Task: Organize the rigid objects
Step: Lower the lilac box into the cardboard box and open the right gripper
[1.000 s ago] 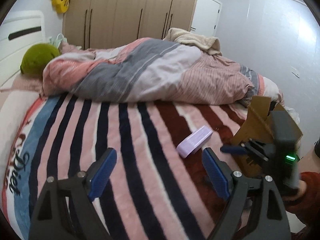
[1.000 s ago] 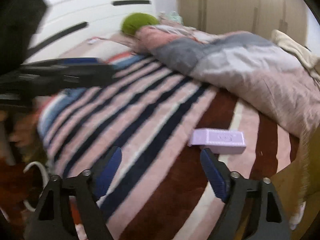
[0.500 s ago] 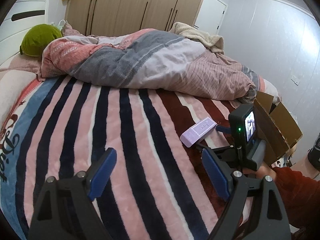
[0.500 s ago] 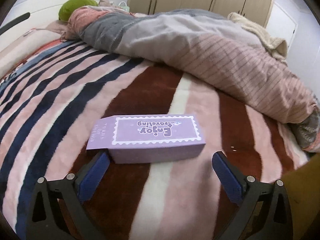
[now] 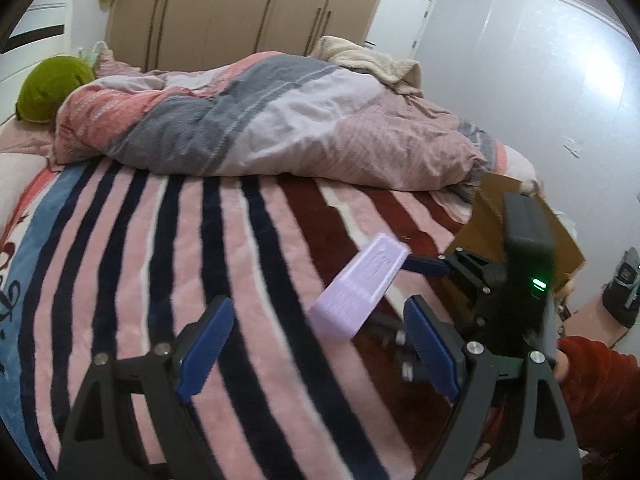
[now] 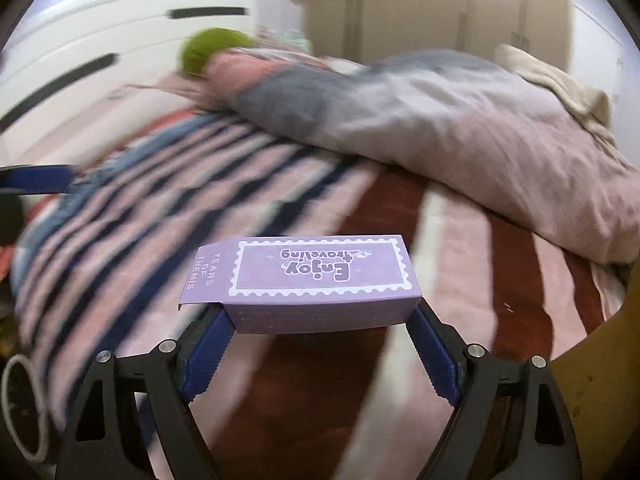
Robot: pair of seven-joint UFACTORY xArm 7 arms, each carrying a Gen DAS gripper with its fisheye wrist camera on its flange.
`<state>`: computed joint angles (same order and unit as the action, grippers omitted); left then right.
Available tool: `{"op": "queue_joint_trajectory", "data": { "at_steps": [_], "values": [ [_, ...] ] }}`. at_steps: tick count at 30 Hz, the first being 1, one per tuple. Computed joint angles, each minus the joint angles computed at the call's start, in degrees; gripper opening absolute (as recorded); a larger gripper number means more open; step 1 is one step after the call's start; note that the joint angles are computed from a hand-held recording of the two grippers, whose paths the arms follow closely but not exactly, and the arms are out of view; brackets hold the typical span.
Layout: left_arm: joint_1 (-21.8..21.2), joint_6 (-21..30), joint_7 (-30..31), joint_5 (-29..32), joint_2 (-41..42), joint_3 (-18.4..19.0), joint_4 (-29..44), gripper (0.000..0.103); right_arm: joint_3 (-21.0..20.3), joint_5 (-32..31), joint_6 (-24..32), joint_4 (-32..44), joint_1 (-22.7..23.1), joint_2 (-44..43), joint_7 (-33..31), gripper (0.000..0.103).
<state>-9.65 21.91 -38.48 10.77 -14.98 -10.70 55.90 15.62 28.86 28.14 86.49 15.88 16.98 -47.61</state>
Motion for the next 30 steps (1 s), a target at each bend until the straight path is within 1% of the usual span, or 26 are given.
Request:
{"op": "queue_joint_trajectory", "data": {
  "at_steps": [2,4,5,6,7,9,10,11,12,13,16,20,24,25,26,28,30],
  "values": [
    [-1.3,-0.4,1.7,-1.8,0.0,0.5,0.5,0.085,2.1,4.3,2.8,-1.6,-1.6,-3.1,-4.6,0.083],
    [-2.1,-0.7,2.9,-3.3,0.1,0.8,1.2,0.084,2.3,8.5,5.6,-2.8,-1.9,-6.1,-8.9,0.083],
    [-2.9,-0.8,4.1,-4.5,0.3,1.1,1.8,0.079,2.2,10.9,7.1,-3.6,-2.0,-7.9,-11.4,0.083],
    [-3.5,-0.9,5.2,-5.6,0.4,1.3,2.3,0.073,1.8,12.5,7.8,-4.1,-1.8,-9.3,-13.1,0.083],
    [-4.2,-0.9,6.3,-6.6,0.8,1.5,3.0,0.069,1.3,14.3,8.4,-4.6,-1.6,-10.5,-14.6,0.083],
    [-4.9,-0.4,7.7,-7.7,1.9,1.2,5.1,0.058,-0.1,16.5,8.7,-5.4,-0.9,-12.3,-16.6,0.083],
    [-5.1,0.0,8.4,-7.7,2.8,0.9,6.7,0.055,-0.9,17.2,8.7,-5.7,-0.5,-12.9,-17.1,0.083],
    [-5.7,-0.1,9.4,-8.4,3.6,1.0,7.7,0.049,-2.0,18.0,9.1,-5.8,-0.3,-13.7,-17.6,0.083],
    [-6.3,-0.1,10.6,-9.3,4.6,1.0,9.3,0.047,-2.8,18.2,9.4,-5.7,0.0,-14.1,-17.5,0.083],
    [-6.2,0.2,10.2,-8.4,5.6,0.5,10.8,0.047,-3.6,18.3,9.6,-5.6,0.2,-14.5,-17.3,0.083],
    [-7.3,1.4,11.9,-7.9,10.2,-0.1,17.0,0.047,-5.8,18.8,10.2,-5.3,-0.3,-15.4,-17.3,0.083],
    [-9.6,3.1,15.4,-8.3,18.5,-0.3,27.7,0.047,-8.3,18.1,10.7,-4.0,-2.1,-15.7,-16.1,0.083],
    [-11.8,6.6,21.0,-11.0,28.2,-0.8,40.8,0.047,-10.1,15.7,11.5,-1.8,-4.8,-14.9,-13.4,0.083],
    [-12.4,8.1,22.7,-11.7,31.2,-1.0,45.0,0.047,-10.4,15.1,11.5,-1.4,-5.4,-14.7,-12.9,0.083],
    [-13.1,9.4,23.4,-11.9,33.3,-0.9,48.0,0.046,-10.8,14.1,11.0,-1.3,-6.1,-14.7,-12.5,0.083],
    [-14.9,13.1,25.0,-11.9,39.2,-0.6,56.7,0.046,-11.2,12.6,10.4,-0.8,-7.2,-14.3,-11.8,0.083],
    [-16.3,16.4,26.3,-12.4,43.8,-0.1,63.8,0.046,-11.5,10.8,10.9,0.4,-8.4,-13.4,-9.8,0.083]
  ]
}}
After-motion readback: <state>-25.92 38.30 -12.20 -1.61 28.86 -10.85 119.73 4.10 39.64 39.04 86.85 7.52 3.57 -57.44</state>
